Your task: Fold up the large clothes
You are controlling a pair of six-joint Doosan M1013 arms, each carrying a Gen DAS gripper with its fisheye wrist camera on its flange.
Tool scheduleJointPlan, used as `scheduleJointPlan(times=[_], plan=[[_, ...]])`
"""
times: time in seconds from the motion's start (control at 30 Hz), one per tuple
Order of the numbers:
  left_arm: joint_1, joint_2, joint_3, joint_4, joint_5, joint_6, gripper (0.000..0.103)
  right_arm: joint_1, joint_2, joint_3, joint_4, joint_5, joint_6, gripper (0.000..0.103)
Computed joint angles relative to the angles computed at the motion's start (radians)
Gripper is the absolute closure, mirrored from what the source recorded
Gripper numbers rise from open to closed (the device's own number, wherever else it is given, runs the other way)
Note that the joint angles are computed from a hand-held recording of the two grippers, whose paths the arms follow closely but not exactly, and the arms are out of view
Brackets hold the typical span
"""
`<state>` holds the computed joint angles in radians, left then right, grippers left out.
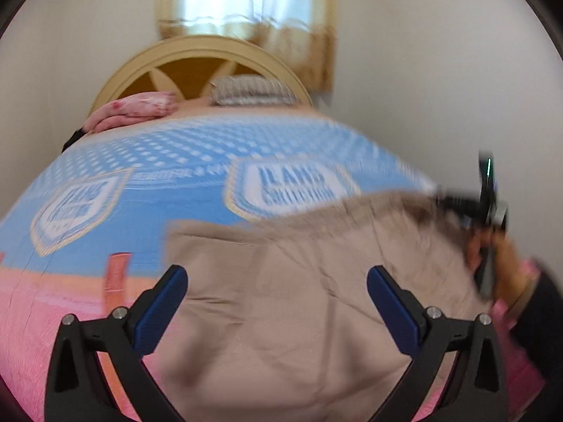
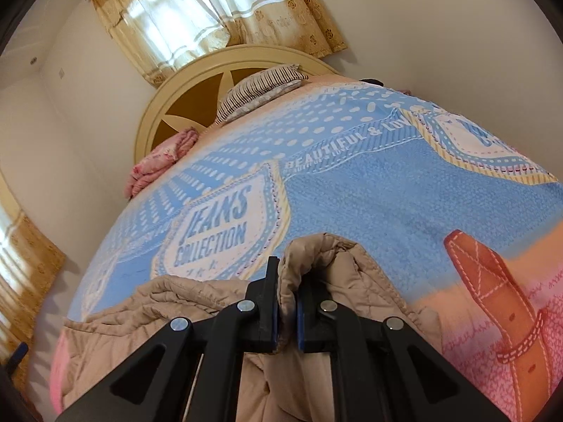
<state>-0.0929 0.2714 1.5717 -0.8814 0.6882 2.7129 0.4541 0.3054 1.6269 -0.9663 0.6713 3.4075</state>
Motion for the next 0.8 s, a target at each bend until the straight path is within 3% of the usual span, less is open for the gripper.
scheduleJointPlan(times=[0.07, 0.13, 0.2, 0.23, 0.33, 0.4, 0.47, 0.6, 0.8], plan=[[-0.066, -0.006, 0.032, 0.141, -0.15, -0.054, 0.0, -0.001, 0.002, -0.006, 0.016, 0.013, -0.005, 0.094], [-0.118, 0.014, 0.042, 0.359, -0.241, -0.226, 0.0, 0.005, 0.0, -0.015, 0.013, 0.037, -0.01, 0.079], [-0.127, 0.033, 0.031, 0.457, -0.249, -0.345, 0.0, 0.028, -0.01, -0.016, -0.038, 0.064, 0.015, 0.039], [-0.126, 0.047, 0.016, 0.494, -0.236, -0.418, 0.0, 0.049, -0.017, -0.016, -0.097, 0.089, 0.034, 0.036], [-0.112, 0.07, -0.014, 0.502, -0.2, -0.498, 0.0, 0.101, -0.019, -0.041, -0.159, 0.154, 0.008, 0.036], [-0.111, 0.077, -0.023, 0.54, -0.191, -0.555, 0.0, 0.123, -0.014, -0.05, -0.16, 0.094, -0.018, 0.036], [-0.119, 0.084, -0.026, 0.567, -0.194, -0.594, 0.0, 0.132, 0.019, -0.086, -0.07, 0.053, -0.142, 0.036], [-0.122, 0.094, -0.027, 0.587, -0.189, -0.623, 0.0, 0.125, 0.102, -0.157, 0.156, 0.054, -0.405, 0.037], [-0.124, 0.111, -0.037, 0.563, -0.18, -0.61, 0.0, 0.104, 0.125, -0.146, 0.209, 0.037, -0.395, 0.037]])
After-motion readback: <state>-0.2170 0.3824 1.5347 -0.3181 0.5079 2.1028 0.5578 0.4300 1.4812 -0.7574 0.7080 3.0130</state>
